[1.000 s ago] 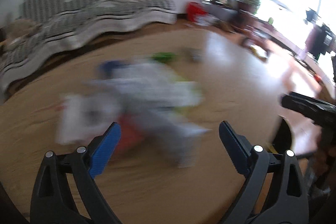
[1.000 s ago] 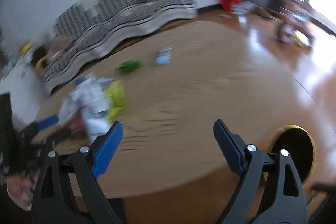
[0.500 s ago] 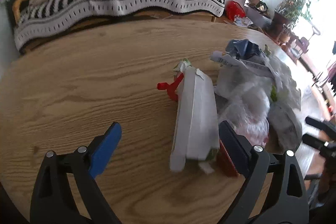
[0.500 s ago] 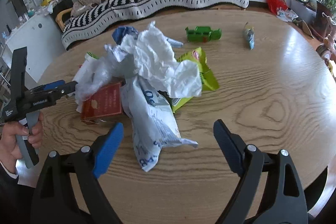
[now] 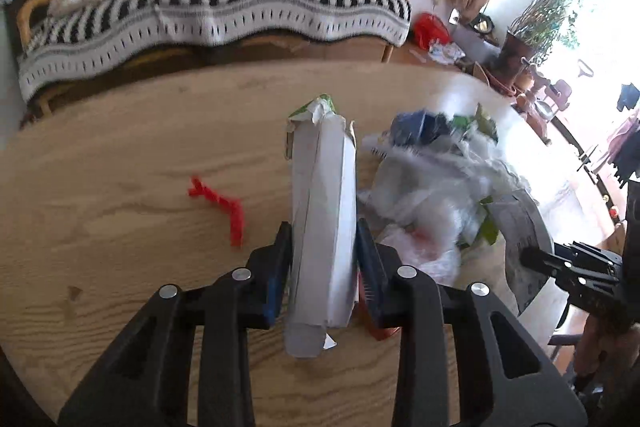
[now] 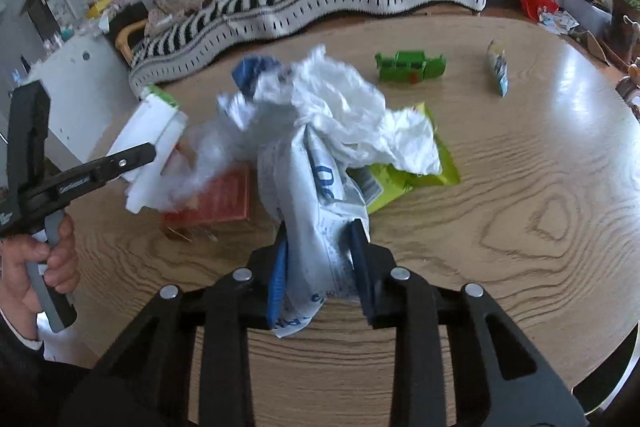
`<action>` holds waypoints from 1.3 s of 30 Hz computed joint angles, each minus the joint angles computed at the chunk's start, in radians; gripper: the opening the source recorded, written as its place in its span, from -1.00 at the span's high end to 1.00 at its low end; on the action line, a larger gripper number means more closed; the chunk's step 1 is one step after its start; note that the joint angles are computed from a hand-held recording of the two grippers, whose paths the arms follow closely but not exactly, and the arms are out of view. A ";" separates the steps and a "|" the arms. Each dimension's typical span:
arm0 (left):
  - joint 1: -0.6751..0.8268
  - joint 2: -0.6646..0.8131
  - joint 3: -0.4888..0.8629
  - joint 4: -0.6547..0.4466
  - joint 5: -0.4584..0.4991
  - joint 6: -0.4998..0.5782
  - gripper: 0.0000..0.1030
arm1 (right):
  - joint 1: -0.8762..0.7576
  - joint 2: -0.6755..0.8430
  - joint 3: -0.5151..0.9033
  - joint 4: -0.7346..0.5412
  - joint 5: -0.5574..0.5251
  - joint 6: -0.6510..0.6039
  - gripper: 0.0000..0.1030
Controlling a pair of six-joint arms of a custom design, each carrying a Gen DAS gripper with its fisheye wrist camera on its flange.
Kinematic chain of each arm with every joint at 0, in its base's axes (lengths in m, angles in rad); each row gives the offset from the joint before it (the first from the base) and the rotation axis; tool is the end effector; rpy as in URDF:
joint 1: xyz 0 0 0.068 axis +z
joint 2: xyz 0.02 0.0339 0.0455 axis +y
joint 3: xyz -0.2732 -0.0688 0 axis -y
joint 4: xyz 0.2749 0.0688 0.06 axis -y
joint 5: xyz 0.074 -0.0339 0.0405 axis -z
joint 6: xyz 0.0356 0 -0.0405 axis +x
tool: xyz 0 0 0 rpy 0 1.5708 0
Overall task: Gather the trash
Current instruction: 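Carry carton and plastic bag over the bin and open both tools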
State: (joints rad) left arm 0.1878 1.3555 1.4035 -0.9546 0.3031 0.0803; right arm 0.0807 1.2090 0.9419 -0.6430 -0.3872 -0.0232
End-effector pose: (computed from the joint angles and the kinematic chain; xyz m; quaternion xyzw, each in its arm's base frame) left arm 0.2966 0.0456 0.3685 -0.0011 0.9358 -0.0984 0.3385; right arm 0.2680 0.0352 0.2699 -0.1105 0.9238 0.1911 0.3129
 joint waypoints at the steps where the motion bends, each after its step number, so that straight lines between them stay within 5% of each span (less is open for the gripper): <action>1: 0.009 -0.017 0.003 -0.004 0.010 0.000 0.39 | -0.019 -0.013 -0.002 -0.006 -0.031 0.006 0.44; 3: 0.022 -0.046 0.003 -0.010 0.021 -0.005 0.39 | -0.061 -0.015 0.014 -0.031 -0.114 0.016 0.44; 13: -0.057 -0.102 0.035 -0.009 -0.040 -0.097 0.39 | -0.189 -0.154 0.039 -0.121 -0.184 -0.057 0.45; 19: -0.262 -0.096 0.063 0.011 -0.117 -0.187 0.39 | -0.512 -0.166 0.079 -0.244 -0.304 -0.235 0.45; 29: -0.807 0.067 0.124 0.137 -0.307 -0.382 0.39 | -1.167 0.127 0.248 -0.388 -0.404 -0.637 0.45; 39: -1.201 0.497 0.375 0.245 -0.326 -0.442 0.39 | -1.460 0.577 0.457 -0.286 -0.227 -0.704 0.45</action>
State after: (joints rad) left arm -1.0136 1.8530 1.7781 -0.7094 -0.0231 -0.3621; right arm -1.3797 1.7861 1.3986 -0.9293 -0.6140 -0.7273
